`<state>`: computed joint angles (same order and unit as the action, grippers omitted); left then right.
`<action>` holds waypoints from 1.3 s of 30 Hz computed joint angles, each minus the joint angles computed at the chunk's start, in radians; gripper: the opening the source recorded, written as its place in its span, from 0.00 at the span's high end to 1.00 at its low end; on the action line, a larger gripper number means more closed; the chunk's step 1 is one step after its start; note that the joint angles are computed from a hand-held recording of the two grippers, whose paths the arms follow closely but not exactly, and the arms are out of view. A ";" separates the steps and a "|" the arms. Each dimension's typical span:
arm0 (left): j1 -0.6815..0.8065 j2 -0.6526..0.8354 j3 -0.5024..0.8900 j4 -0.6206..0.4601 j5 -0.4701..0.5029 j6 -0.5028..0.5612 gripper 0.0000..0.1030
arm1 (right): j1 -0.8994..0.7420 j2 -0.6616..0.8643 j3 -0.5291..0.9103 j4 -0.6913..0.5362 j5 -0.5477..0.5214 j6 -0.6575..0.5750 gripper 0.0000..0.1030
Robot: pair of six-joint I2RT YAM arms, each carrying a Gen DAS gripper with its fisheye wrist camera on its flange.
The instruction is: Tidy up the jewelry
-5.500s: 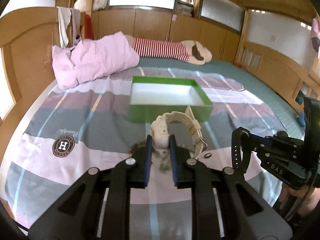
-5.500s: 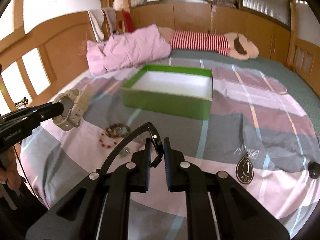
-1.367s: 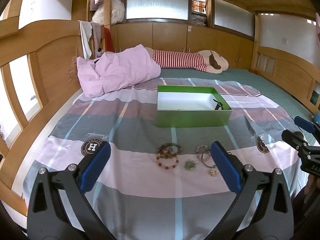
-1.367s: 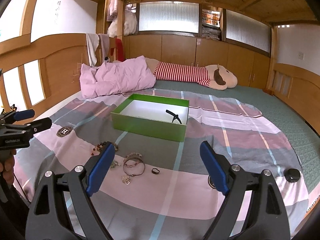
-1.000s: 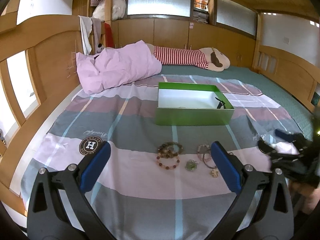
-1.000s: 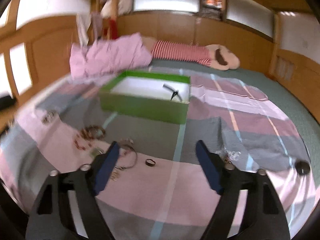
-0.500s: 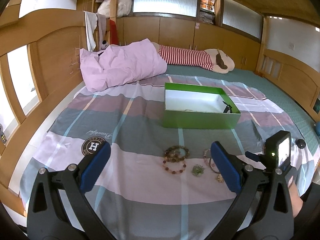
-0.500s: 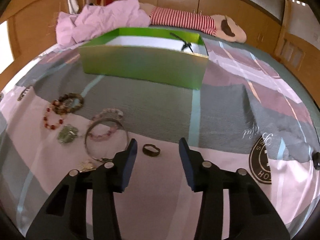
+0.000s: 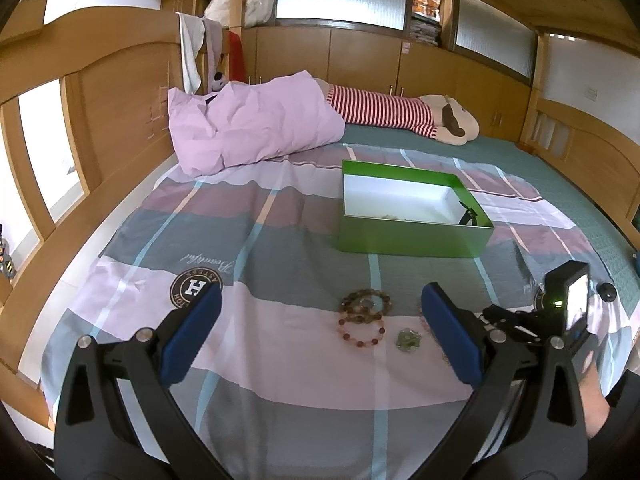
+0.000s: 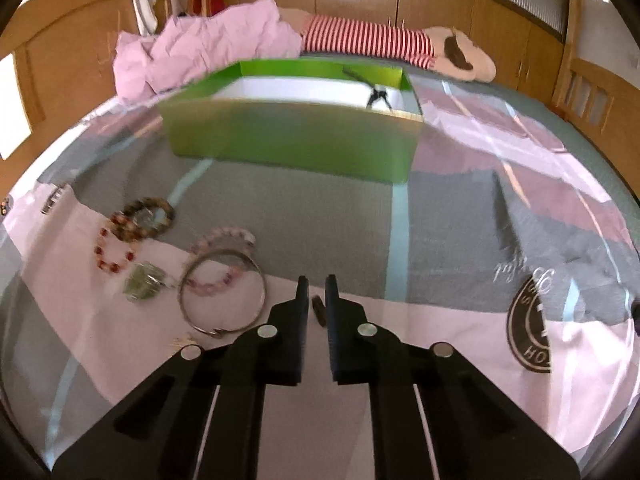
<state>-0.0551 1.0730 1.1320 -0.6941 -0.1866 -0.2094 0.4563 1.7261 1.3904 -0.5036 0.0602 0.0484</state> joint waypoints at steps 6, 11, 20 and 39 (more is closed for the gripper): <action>-0.001 0.011 -0.001 -0.006 -0.012 -0.004 0.04 | -0.012 -0.098 -0.029 0.007 -0.070 0.004 0.98; -0.010 0.030 0.003 -0.005 -0.019 -0.011 0.04 | -0.043 -0.204 -0.040 -0.011 -0.151 0.014 1.00; -0.057 0.086 -0.002 0.002 -0.036 -0.019 0.04 | -0.115 -0.331 -0.007 -0.020 -0.227 0.004 1.00; -0.094 0.157 0.019 -0.005 -0.045 -0.040 0.04 | -0.074 -0.005 -0.034 -0.016 -0.125 -0.175 0.73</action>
